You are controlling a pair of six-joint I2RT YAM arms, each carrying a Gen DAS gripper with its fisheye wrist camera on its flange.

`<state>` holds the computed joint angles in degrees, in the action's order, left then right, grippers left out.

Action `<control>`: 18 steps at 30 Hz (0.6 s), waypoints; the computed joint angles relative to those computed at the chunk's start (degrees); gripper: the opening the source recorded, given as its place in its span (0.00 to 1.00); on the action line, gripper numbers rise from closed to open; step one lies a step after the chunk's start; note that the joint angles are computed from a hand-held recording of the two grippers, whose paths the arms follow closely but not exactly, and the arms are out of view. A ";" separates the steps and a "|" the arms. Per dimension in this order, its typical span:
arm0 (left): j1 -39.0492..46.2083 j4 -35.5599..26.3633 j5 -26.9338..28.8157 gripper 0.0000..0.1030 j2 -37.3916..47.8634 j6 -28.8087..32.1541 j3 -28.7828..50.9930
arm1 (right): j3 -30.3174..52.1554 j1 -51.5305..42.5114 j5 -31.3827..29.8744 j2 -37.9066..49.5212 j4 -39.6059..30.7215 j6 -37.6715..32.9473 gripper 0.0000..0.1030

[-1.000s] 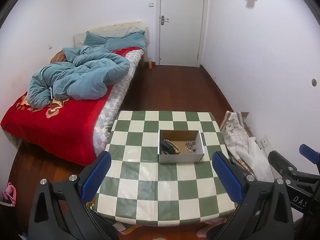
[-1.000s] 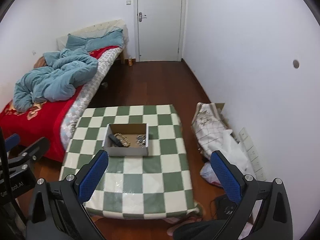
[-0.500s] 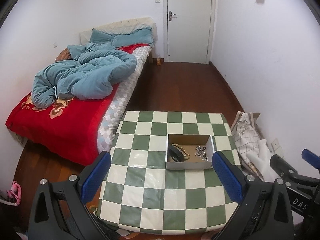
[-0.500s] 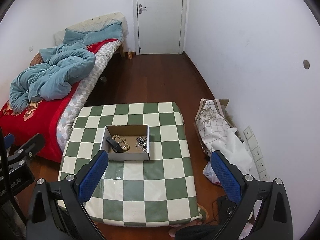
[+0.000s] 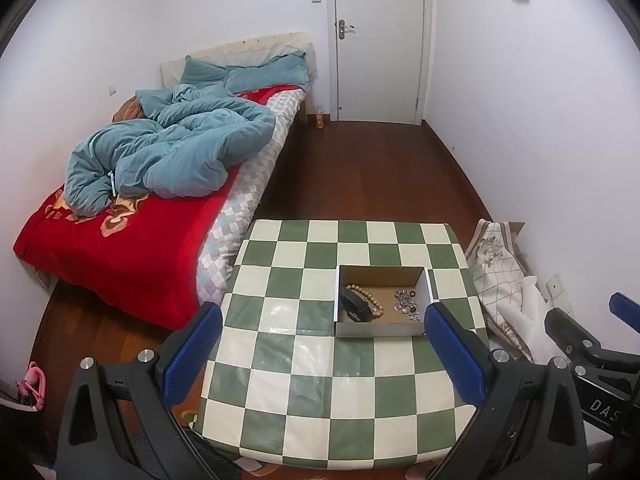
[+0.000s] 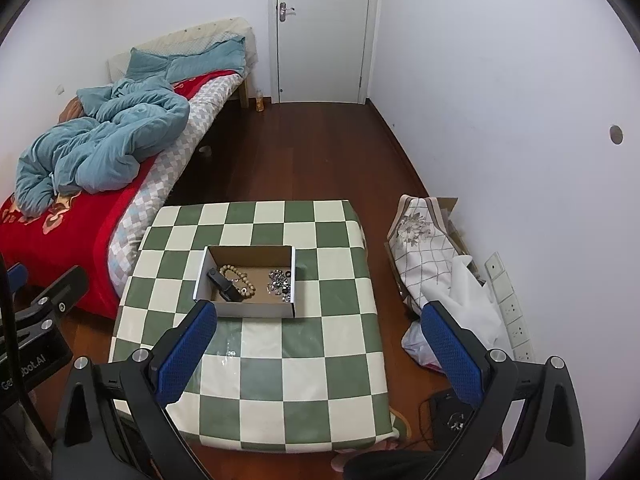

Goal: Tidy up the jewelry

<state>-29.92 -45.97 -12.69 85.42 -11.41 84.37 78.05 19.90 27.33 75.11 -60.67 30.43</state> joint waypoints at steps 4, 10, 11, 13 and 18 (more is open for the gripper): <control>-0.40 -0.05 -0.46 1.00 -0.02 -0.42 0.16 | 0.08 0.30 0.16 -0.13 -0.02 -0.13 1.00; -0.55 -0.38 -0.85 1.00 -0.15 -0.58 0.48 | 0.26 0.01 -0.39 -0.72 -0.23 -0.75 1.00; -0.55 -0.45 -0.88 1.00 -0.19 -0.60 0.48 | 0.33 -0.02 -0.33 -0.82 -0.35 -0.84 1.00; -0.58 -0.83 -0.92 1.00 -0.15 -0.60 0.96 | 0.21 -0.19 -0.61 -1.06 -0.10 -0.95 1.00; -0.30 -1.03 -0.64 1.00 -0.45 -0.56 1.31 | 0.56 -0.41 -0.57 -1.43 -0.41 -1.36 1.00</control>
